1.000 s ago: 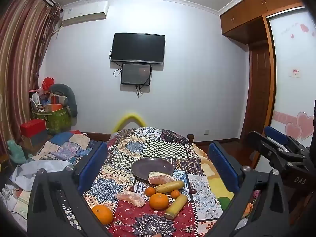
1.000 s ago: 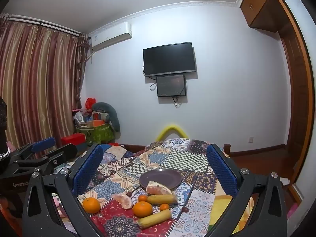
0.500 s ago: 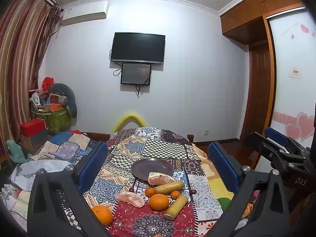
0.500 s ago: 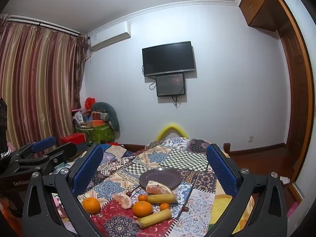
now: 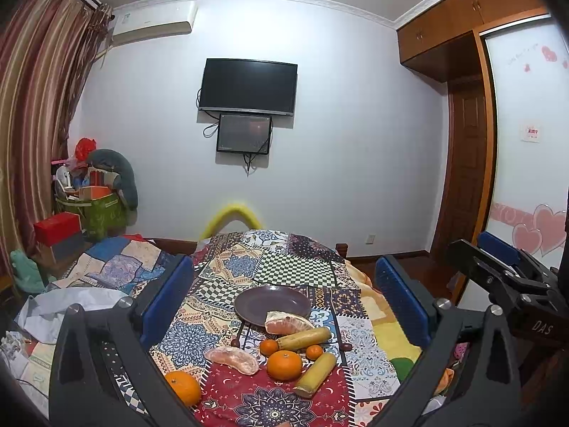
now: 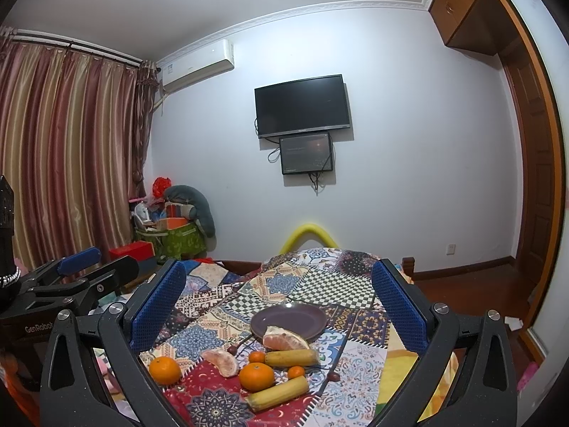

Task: Organize fruits

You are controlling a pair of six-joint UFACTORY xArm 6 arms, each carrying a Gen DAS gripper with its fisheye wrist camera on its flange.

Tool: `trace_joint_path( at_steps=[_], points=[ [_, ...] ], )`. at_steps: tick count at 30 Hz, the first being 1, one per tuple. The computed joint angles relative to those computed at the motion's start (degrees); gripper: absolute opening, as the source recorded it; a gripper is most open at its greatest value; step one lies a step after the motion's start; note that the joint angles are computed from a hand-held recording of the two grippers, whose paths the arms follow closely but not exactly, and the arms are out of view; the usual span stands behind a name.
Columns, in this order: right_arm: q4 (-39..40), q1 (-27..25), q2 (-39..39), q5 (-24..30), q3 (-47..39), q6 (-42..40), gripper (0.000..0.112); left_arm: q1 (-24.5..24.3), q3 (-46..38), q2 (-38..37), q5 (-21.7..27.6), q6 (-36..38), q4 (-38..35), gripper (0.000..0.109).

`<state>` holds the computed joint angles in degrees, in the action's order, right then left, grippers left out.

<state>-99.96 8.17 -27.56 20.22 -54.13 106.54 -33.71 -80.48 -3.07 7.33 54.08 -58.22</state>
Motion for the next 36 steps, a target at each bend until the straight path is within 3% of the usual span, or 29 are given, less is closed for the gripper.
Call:
trace_joint_path(
  at_steps=[36],
  points=[
    [-0.08,0.54,-0.85,0.46,0.52,0.58,0.103,-0.9,0.83,-1.29,-0.43,0.76,0.61,0.103]
  ],
)
